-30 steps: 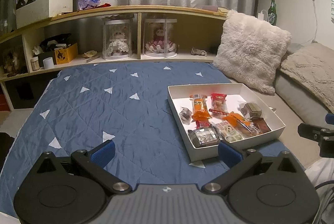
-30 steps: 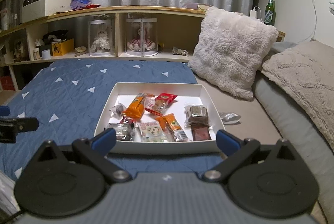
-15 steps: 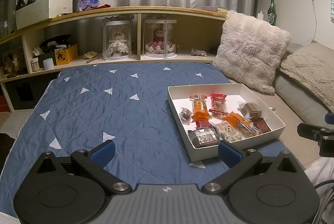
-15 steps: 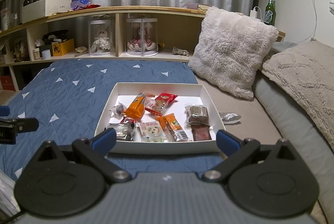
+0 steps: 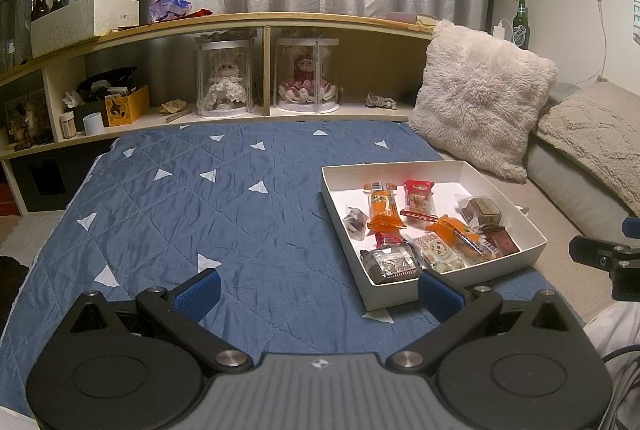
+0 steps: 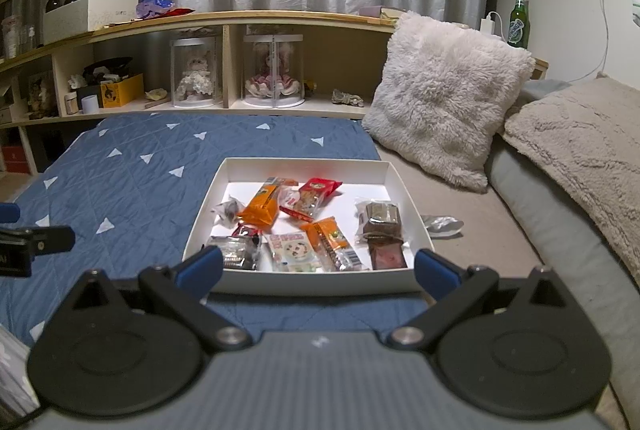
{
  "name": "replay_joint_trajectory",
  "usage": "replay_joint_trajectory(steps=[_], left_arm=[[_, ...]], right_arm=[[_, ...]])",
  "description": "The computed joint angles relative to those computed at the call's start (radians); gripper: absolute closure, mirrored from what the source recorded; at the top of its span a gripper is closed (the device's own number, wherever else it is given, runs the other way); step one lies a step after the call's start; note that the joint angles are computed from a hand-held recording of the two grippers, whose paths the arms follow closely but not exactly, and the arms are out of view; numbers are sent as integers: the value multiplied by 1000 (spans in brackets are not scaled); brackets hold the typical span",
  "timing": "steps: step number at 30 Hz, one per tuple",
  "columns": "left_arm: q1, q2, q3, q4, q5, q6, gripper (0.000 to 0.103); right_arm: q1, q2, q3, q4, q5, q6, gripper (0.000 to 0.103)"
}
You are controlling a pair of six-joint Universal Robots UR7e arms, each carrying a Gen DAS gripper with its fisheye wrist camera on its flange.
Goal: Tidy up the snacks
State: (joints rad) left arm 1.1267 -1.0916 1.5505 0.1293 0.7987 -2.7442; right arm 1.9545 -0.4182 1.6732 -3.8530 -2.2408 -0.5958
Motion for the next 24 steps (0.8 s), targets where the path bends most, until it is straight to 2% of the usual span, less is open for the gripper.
replay_joint_trajectory(steps=[24], left_arm=[[-1, -7, 3, -4, -6, 15, 0]], right_arm=[[2, 4, -3, 1, -1, 3, 0]])
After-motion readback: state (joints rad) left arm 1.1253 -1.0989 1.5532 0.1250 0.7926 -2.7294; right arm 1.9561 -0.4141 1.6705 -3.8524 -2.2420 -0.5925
